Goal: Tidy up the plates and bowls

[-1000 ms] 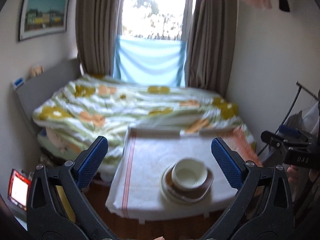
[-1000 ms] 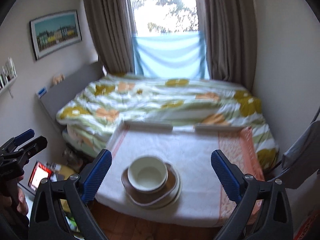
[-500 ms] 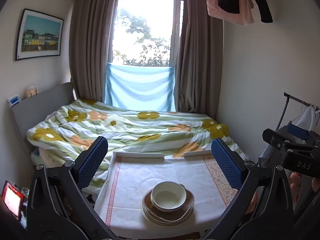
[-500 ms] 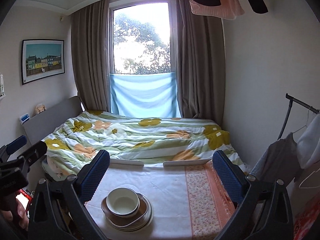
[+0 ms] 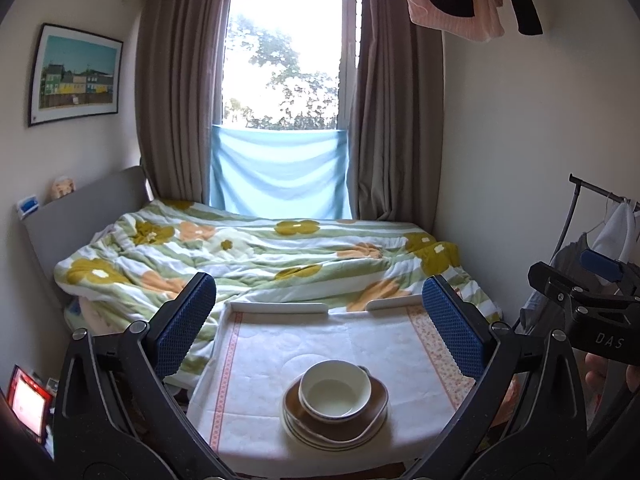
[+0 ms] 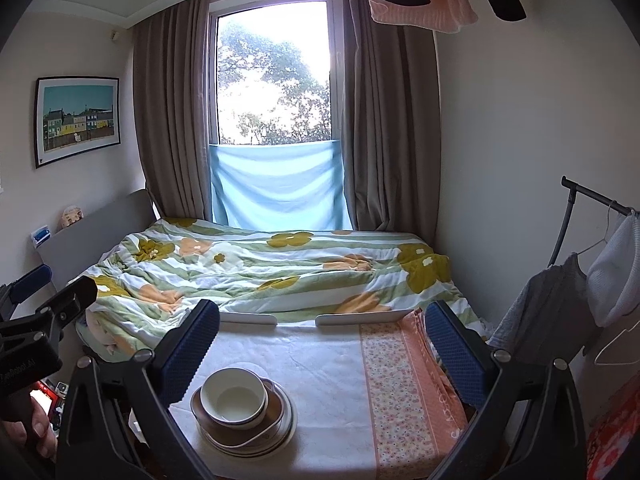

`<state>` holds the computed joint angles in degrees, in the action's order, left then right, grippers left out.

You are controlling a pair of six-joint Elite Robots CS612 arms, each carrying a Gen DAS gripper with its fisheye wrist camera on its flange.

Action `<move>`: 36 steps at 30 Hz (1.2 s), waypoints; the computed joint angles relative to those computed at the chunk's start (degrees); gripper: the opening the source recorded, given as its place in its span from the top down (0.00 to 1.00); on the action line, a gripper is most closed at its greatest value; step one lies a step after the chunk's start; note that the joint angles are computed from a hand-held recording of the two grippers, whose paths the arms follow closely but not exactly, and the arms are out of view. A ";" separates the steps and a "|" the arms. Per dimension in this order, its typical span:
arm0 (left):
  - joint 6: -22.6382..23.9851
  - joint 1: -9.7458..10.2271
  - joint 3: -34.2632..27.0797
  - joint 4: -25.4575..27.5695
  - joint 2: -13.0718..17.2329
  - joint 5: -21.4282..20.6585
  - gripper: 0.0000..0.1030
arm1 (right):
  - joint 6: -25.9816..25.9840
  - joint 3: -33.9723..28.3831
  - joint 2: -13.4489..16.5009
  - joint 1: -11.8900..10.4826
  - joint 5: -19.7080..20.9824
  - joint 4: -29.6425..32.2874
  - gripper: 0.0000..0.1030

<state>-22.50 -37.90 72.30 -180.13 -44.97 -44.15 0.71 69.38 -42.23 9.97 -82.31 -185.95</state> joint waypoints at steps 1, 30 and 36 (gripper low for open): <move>-0.04 0.01 -0.01 0.19 0.01 0.06 0.00 | 0.01 0.04 0.01 0.01 -0.08 -0.01 0.01; -1.33 0.81 0.10 2.45 -0.06 -2.00 0.00 | 0.34 -0.08 0.05 0.23 -1.41 1.09 0.01; -1.00 0.93 -0.35 2.38 0.20 -2.00 0.00 | 0.33 -0.21 0.11 0.21 -1.53 1.23 0.01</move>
